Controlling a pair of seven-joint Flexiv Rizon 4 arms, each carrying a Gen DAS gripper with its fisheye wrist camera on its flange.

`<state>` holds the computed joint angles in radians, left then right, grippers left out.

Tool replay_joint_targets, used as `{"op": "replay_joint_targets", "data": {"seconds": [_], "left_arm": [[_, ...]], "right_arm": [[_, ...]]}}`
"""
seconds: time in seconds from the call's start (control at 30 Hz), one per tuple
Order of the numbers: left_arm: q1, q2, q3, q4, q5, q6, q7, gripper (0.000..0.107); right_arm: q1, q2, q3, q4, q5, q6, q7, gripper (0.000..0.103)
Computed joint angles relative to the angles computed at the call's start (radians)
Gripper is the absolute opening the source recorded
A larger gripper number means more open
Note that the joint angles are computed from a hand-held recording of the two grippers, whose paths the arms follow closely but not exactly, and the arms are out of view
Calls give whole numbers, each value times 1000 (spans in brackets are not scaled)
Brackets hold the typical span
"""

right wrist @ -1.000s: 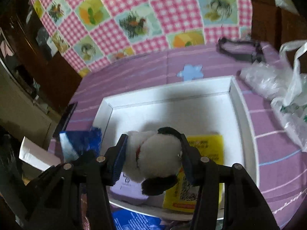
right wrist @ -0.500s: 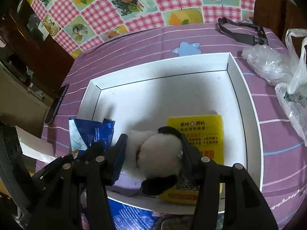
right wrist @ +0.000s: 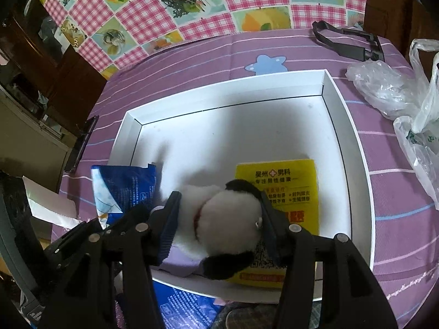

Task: Organize soft objects
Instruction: 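Release the packet and plush toy into the box and withdraw both grippers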

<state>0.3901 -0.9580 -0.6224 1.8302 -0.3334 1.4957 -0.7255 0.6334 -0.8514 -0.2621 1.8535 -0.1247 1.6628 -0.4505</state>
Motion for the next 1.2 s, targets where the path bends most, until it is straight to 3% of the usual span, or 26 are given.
{"op": "replay_joint_targets", "data": {"seconds": [0.07, 0.17, 0.3, 0.57, 0.77, 0.93, 1.2], "left_arm": [[20, -6, -26, 12, 4, 10, 8, 60], [54, -10, -65, 24, 3, -22, 20, 71], [70, -6, -89, 36, -13, -28, 32, 77], [186, -49, -235, 103, 70, 99, 54, 78], [264, -125, -331, 149, 230, 283, 41, 78], [202, -54, -228, 180, 281, 485, -66, 78], [339, -42, -277, 249, 471, 441, -125, 78]], "right_arm": [[-7, 3, 9, 1, 2, -1, 0, 56], [-18, 8, 22, 3, 2, -5, -2, 57], [-45, 22, 54, 4, -5, -19, -6, 60], [-20, 70, 38, 52, 10, 21, 3, 65], [122, 105, -111, 108, 38, 32, 30, 71], [208, 125, -183, 146, 79, 103, -8, 73], [564, 44, -505, 222, 254, 145, -29, 78]]}}
